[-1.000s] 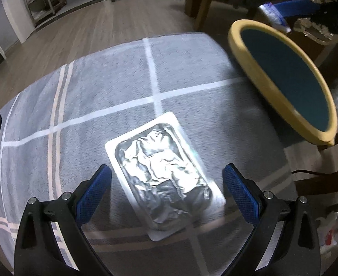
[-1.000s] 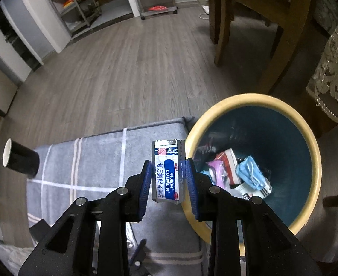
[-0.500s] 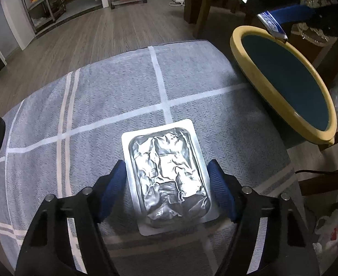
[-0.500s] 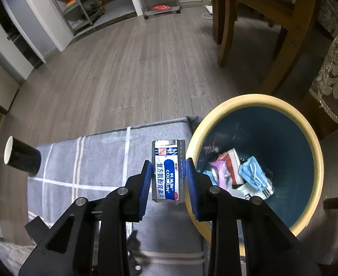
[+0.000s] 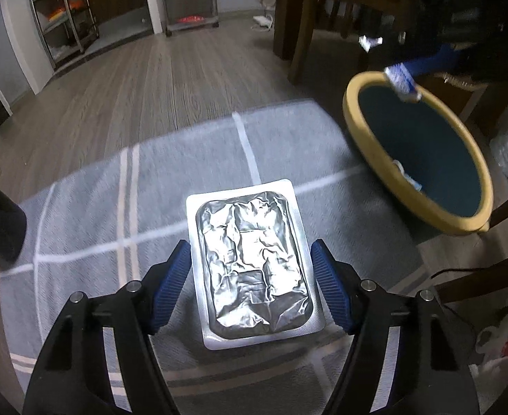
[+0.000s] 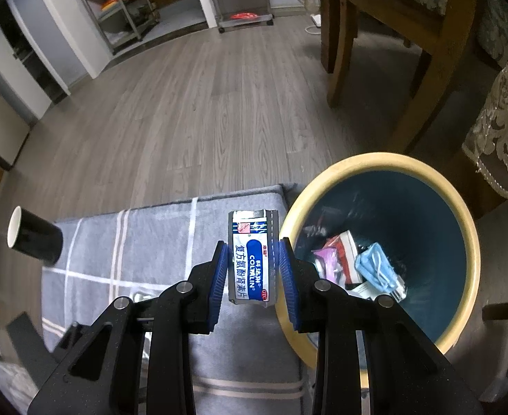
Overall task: Collect trash
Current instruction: 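Carry the foil tray over the bin with the left tool, then open both tools to drop the foil tray and white box into the bin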
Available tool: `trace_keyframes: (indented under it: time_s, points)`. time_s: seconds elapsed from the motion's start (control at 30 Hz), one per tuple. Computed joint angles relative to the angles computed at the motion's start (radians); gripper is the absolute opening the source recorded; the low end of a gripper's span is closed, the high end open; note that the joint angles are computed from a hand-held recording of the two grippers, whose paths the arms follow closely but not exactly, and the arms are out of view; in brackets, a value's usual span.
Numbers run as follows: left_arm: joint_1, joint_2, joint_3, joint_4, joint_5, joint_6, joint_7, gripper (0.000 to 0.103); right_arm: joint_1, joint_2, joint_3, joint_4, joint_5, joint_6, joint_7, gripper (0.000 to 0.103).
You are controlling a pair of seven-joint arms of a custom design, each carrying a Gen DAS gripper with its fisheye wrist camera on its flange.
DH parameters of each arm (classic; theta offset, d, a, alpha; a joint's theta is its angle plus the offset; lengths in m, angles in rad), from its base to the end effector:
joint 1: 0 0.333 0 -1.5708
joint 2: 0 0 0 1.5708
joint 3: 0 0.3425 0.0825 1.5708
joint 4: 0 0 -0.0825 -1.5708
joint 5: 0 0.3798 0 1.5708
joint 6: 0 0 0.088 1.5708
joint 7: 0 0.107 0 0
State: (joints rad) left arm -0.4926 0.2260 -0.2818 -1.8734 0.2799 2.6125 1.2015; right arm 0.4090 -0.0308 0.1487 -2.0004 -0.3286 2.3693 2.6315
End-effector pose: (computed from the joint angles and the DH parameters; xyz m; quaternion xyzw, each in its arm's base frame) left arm 0.4730 -0.4519 0.4830 -0.4556 0.8490 -0.2374 0.1232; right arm 0.4910 0.3029 0.5425 -0.5716 0.7850 -0.1326 0.1987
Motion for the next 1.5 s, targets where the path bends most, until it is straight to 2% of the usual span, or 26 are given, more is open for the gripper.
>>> trace_keyframes:
  time_s: [0.27,0.37,0.5,0.6,0.73,0.9,1.03,1.1,1.17,1.27,1.5]
  points:
    - [0.003,-0.021,-0.02,0.016,-0.044,0.027,0.031,0.07,-0.021,-0.062,0.0,-0.013,-0.052,0.006,0.021,0.032]
    - [-0.015,0.011,-0.029,0.075,-0.05,0.016,0.049,0.07,-0.043,-0.1,0.006,-0.024,-0.102,-0.049,0.021,0.032]
    - [-0.034,0.074,-0.056,0.179,-0.091,0.005,0.143,0.07,-0.069,-0.145,0.005,-0.056,-0.112,-0.129,0.007,0.032]
    - [-0.062,0.127,-0.067,0.261,-0.117,-0.017,0.202,0.07,-0.088,-0.166,0.001,-0.085,-0.085,-0.144,-0.002,0.032]
    - [-0.11,0.22,-0.08,0.397,-0.153,-0.084,0.282,0.07,-0.108,-0.181,-0.003,-0.115,-0.063,-0.186,-0.018,0.032]
    - [-0.19,0.298,-0.034,0.503,-0.106,-0.135,0.291,0.071,-0.129,-0.215,-0.015,-0.193,-0.004,-0.166,-0.01,0.032]
    - [-0.2,0.308,-0.027,0.512,-0.113,-0.127,0.28,0.072,-0.145,-0.231,-0.016,-0.221,0.02,-0.152,-0.011,0.033]
    - [-0.201,0.297,-0.02,0.498,-0.109,-0.119,0.273,0.082,-0.149,-0.235,-0.012,-0.226,0.02,-0.147,-0.014,0.033]
    - [-0.205,0.292,-0.011,0.49,-0.094,-0.103,0.258,0.083,-0.153,-0.235,-0.009,-0.224,0.02,-0.145,-0.015,0.041]
    - [-0.195,0.289,-0.015,0.494,-0.101,-0.112,0.26,0.083,-0.156,-0.236,-0.006,-0.226,0.017,-0.138,-0.015,0.053]
    - [-0.128,0.167,-0.045,0.341,-0.161,-0.059,0.281,0.083,-0.15,-0.258,0.004,-0.245,0.035,-0.137,-0.005,0.055]
